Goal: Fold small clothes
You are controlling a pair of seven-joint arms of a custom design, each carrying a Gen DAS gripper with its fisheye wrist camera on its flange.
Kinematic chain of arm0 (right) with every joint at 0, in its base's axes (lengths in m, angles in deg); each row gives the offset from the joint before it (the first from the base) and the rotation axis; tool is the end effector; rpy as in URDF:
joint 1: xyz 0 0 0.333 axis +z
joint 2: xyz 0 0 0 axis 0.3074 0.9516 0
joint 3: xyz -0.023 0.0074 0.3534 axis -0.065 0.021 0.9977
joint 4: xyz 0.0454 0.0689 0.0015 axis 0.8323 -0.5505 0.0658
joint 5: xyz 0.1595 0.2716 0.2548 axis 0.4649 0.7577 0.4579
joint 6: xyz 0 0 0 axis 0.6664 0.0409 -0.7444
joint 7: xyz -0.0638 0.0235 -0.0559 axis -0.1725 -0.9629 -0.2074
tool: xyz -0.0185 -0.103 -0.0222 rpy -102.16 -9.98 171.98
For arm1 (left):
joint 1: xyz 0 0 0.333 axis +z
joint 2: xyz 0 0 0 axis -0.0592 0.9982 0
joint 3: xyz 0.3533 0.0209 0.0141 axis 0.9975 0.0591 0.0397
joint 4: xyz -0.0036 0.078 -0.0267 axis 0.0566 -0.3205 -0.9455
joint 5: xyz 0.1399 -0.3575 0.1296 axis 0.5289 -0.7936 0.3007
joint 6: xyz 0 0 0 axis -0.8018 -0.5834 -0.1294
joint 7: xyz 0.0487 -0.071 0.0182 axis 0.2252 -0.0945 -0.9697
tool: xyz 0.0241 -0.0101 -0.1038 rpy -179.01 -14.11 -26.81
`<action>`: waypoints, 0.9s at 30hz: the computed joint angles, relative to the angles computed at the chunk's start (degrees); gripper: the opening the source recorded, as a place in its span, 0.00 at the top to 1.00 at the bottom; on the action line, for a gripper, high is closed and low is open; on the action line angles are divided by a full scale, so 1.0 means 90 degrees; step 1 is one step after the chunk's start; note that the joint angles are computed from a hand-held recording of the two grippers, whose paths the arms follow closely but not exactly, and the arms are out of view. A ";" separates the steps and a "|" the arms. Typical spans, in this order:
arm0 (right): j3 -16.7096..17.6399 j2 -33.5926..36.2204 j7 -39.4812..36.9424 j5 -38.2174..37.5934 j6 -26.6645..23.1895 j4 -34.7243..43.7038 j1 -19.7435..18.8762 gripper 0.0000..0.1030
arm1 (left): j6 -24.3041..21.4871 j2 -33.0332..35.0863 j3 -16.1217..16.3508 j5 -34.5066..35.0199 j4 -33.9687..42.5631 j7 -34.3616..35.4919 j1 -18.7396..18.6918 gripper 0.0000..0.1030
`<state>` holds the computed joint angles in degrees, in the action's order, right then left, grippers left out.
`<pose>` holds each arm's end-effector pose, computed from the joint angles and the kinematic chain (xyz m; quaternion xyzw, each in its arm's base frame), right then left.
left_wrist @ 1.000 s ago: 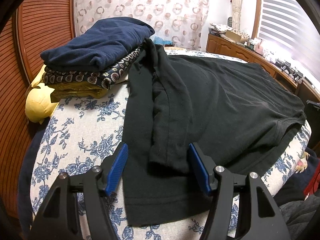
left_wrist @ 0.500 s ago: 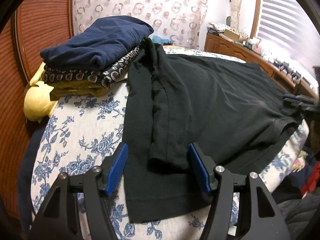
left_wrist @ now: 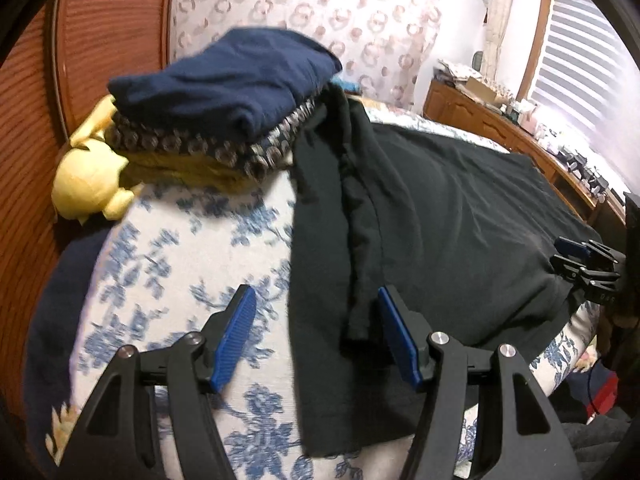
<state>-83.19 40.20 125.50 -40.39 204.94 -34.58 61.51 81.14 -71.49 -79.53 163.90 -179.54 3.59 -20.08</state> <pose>0.6211 0.4223 0.3398 -0.8106 0.4385 -0.1939 0.3363 0.5250 -0.3061 0.3415 -0.6925 0.6079 -0.3200 0.2202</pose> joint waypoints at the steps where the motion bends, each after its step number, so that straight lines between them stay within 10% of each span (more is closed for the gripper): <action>1: -0.0146 0.0025 0.0047 -0.0032 0.0033 -0.0004 0.0131 0.44 | 0.0060 0.0037 -0.0002 0.0020 0.0025 -0.0011 0.0006 0.39; 15: -0.0295 0.0076 -0.0001 0.0334 0.0354 -0.0091 0.0324 0.42 | 0.0478 0.0194 0.0059 0.0281 0.0259 -0.0021 0.0021 0.41; 20: -0.0064 0.0027 -0.0183 0.0468 0.0451 -0.0157 0.0150 0.42 | 0.0739 0.0323 0.0051 0.0061 0.0404 0.0171 0.0093 0.90; 27: 0.0479 -0.0092 -0.0525 0.0723 0.0650 -0.0289 -0.0288 0.42 | 0.1427 0.0448 -0.0003 0.0796 0.1027 -0.0373 0.0093 0.96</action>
